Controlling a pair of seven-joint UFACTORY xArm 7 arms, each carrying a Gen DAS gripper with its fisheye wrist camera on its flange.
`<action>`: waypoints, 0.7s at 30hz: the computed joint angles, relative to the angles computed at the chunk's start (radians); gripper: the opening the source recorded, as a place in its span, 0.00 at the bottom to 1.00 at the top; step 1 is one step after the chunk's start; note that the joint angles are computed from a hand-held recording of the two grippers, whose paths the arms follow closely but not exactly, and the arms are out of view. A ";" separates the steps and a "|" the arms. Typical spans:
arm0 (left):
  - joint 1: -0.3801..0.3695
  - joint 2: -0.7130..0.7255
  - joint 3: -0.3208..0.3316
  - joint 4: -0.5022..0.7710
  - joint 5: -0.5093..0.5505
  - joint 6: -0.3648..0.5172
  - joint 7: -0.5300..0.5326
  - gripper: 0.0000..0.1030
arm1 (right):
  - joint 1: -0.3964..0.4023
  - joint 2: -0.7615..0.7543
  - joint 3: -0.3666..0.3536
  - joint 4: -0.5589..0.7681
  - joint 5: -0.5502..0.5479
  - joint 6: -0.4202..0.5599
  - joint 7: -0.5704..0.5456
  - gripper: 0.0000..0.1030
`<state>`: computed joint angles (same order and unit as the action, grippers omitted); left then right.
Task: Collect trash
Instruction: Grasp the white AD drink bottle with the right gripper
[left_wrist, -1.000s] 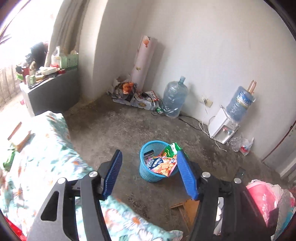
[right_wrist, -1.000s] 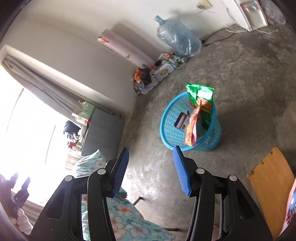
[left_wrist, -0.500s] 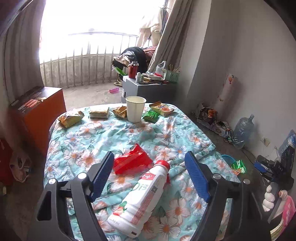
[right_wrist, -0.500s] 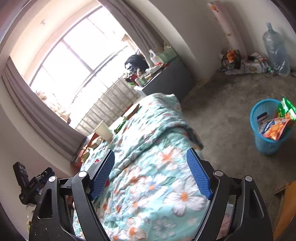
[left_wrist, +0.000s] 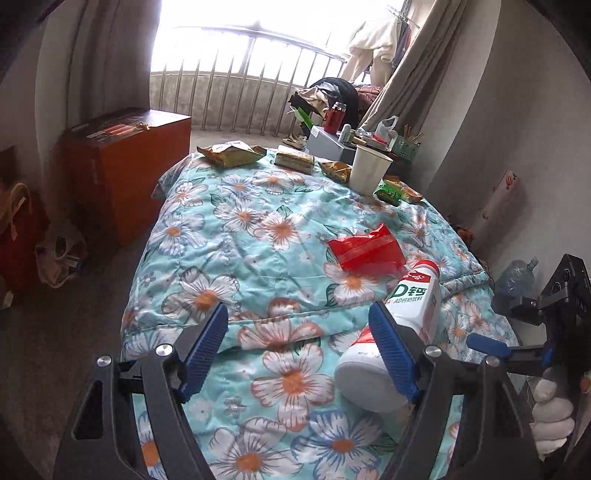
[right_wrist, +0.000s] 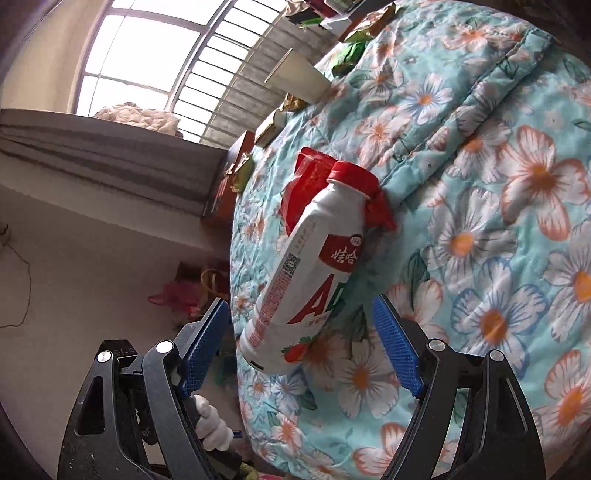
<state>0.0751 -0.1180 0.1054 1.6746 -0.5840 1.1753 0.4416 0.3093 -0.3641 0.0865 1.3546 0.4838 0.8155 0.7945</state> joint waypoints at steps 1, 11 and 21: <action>0.002 -0.007 0.002 -0.018 -0.002 -0.009 0.001 0.74 | 0.011 0.024 -0.007 0.011 0.033 -0.002 0.004 0.74; 0.025 0.028 0.008 0.003 -0.055 0.052 -0.024 0.74 | 0.001 0.172 0.024 0.120 0.053 0.024 0.122 0.74; 0.063 0.024 0.035 0.011 -0.084 0.109 -0.063 0.74 | 0.000 0.186 0.039 0.109 0.051 0.004 0.184 0.73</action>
<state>0.1380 -0.0944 0.1407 1.6856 -0.6682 1.2839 0.3789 0.3091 -0.1781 0.1254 1.4639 0.5352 0.8194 0.9784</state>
